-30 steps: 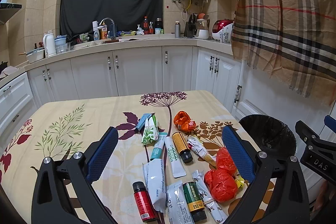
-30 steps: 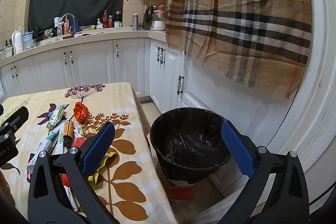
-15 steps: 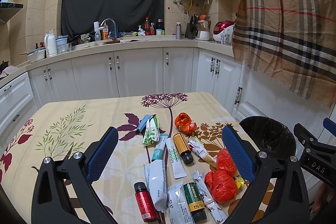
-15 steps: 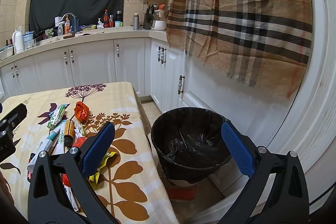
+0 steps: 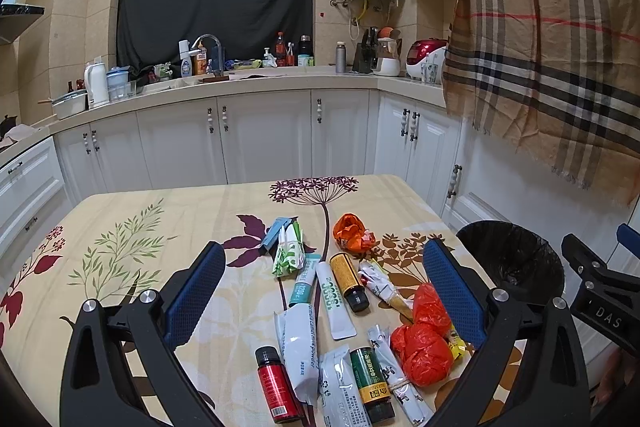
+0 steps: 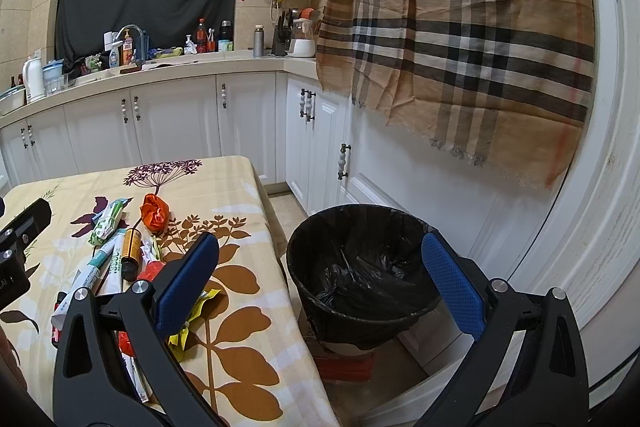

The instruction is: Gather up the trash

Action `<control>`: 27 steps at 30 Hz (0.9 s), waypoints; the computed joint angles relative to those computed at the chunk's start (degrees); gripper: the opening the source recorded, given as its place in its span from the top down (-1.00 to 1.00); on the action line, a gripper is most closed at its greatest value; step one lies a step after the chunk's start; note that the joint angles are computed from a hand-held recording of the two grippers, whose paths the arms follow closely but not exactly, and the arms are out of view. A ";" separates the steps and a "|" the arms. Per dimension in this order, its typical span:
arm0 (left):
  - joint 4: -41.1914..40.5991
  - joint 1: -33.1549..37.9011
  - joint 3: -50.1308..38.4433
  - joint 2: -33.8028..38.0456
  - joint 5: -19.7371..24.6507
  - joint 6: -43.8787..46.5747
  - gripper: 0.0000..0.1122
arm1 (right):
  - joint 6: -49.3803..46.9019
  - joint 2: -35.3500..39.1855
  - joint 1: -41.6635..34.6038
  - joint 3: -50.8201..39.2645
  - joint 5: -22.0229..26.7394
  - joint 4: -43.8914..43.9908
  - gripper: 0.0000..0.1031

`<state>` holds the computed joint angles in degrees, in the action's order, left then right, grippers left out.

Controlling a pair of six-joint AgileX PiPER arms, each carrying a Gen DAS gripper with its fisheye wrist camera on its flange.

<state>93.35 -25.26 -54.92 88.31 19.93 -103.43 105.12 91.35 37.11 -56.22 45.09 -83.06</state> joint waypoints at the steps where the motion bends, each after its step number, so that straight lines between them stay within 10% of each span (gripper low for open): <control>1: 0.52 0.10 0.07 0.10 -0.11 -0.52 -0.72 | 0.08 0.12 0.09 -0.09 0.12 0.00 -0.92; 27: 2.54 -0.57 0.21 0.80 0.09 -2.85 -0.72 | 0.68 -0.69 -0.88 1.09 -0.45 -0.60 -0.92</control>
